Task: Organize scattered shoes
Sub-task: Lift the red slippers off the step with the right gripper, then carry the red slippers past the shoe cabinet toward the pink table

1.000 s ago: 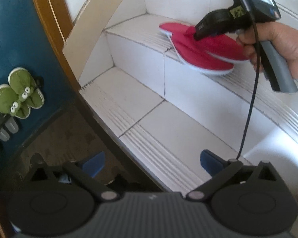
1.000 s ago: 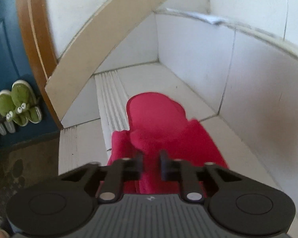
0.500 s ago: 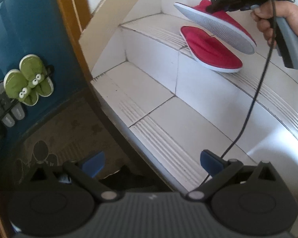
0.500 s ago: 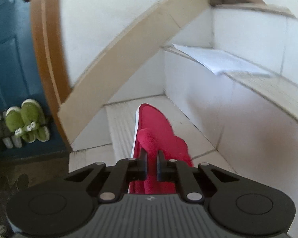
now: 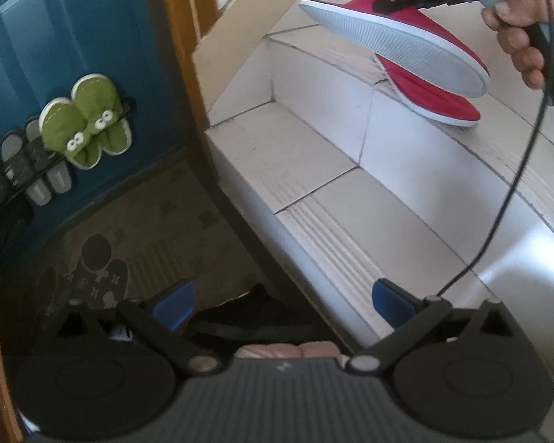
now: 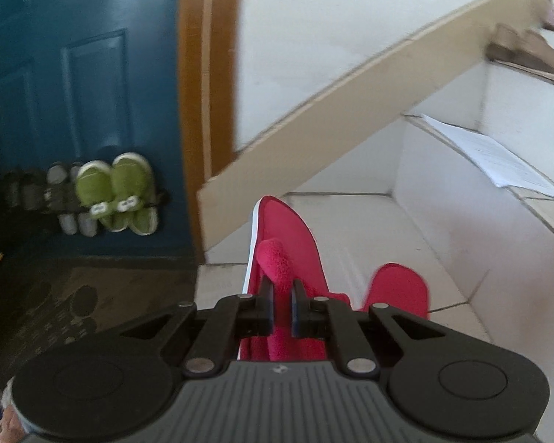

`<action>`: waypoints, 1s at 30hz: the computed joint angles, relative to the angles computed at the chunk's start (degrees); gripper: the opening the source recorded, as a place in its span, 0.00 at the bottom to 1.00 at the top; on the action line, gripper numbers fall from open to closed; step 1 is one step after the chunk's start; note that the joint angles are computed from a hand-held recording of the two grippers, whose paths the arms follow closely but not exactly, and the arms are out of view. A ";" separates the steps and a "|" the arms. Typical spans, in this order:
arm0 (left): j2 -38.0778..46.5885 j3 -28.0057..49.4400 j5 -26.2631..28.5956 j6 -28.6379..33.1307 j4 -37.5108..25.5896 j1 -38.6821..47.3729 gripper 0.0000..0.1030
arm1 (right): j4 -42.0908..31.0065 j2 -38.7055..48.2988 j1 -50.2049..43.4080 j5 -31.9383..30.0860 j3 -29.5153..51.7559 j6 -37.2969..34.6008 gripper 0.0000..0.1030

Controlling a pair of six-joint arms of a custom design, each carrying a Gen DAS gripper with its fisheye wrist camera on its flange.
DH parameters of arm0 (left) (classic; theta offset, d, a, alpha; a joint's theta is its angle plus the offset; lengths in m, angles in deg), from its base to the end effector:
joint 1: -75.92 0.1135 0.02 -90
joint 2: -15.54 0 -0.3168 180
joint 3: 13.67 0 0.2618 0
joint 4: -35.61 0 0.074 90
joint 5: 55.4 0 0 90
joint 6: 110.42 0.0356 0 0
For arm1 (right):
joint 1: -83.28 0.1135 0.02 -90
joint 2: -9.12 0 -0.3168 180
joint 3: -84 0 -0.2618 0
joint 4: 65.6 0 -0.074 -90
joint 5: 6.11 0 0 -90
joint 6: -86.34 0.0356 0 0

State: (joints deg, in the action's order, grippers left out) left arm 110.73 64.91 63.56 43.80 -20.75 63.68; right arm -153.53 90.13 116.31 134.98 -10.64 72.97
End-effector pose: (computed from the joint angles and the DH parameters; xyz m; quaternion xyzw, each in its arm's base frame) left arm 0.3192 -0.0869 0.2536 0.6216 0.7293 -0.1595 0.2372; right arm 0.2183 0.1089 0.3505 0.3570 0.8274 -0.2067 0.3810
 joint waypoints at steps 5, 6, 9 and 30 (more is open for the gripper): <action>1.68 1.85 0.53 1.98 -1.22 4.43 1.00 | 2.17 3.78 2.33 -1.08 2.76 -0.81 0.08; 1.96 2.19 0.59 2.43 -1.34 5.28 1.00 | 2.75 4.56 2.52 -1.34 3.31 -1.40 0.08; 2.65 3.44 1.02 3.18 -1.99 7.52 1.00 | 4.21 7.05 3.53 -2.11 5.29 -2.89 0.08; 10.01 18.48 2.68 4.85 -12.56 23.06 1.00 | 18.76 28.91 8.44 -8.29 29.81 -26.21 0.08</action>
State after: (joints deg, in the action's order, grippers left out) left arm 120.74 83.39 66.24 48.65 -33.31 86.74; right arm -134.77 119.04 124.75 126.69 19.17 46.77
